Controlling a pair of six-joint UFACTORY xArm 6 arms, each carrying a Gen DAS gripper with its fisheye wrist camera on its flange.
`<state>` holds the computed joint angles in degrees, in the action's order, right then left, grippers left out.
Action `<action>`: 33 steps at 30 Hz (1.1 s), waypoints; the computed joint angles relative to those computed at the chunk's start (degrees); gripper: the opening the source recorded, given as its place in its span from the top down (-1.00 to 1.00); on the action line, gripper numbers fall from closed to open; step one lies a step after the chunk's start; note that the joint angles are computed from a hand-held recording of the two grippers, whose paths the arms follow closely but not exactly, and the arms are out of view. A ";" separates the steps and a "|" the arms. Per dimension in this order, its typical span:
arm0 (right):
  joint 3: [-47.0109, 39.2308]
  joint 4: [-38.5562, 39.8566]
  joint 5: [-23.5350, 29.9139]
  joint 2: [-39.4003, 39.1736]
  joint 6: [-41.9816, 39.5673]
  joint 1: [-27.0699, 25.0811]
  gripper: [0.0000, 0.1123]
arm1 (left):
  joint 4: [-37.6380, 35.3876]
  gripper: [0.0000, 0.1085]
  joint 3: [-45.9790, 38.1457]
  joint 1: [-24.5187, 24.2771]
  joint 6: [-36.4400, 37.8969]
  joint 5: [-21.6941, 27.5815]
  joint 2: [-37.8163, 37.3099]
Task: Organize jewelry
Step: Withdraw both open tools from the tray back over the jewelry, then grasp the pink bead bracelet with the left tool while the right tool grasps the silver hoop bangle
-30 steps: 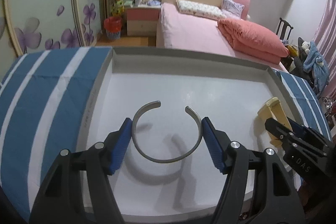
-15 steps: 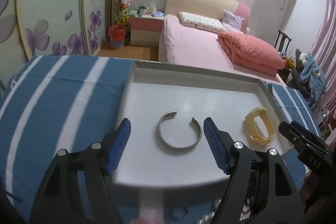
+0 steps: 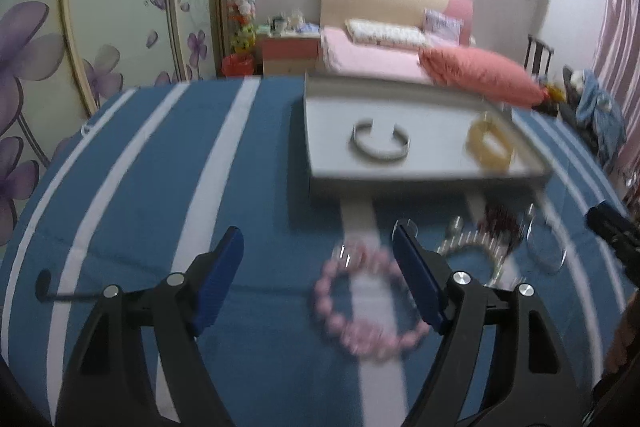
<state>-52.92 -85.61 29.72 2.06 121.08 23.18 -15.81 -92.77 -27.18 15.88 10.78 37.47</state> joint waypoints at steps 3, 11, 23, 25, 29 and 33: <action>1.73 0.12 0.46 -0.52 1.33 1.45 -0.25 | 1.29 -0.12 -0.75 0.19 0.85 3.84 0.92; 3.80 -0.15 0.64 -1.46 3.99 2.17 -0.25 | 5.57 0.16 -3.24 0.28 -1.41 7.63 3.35; 4.66 3.41 0.30 -0.79 2.16 0.89 -0.25 | 3.25 0.75 -1.33 0.43 0.98 5.22 2.60; 4.67 5.15 -0.64 -0.46 0.62 0.10 -0.25 | 2.80 0.75 -0.68 0.81 0.97 5.15 2.12; 3.53 11.70 -2.97 1.47 -6.48 -1.44 -0.39 | 3.13 0.75 0.26 1.80 -0.11 4.90 1.53; 1.65 19.51 -3.96 3.97 -15.47 -2.24 -0.48 | 3.80 0.75 0.76 2.72 -1.28 4.45 1.28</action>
<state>-51.27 -66.10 25.76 6.03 105.61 20.93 -12.01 -92.01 -24.46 14.60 15.23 38.75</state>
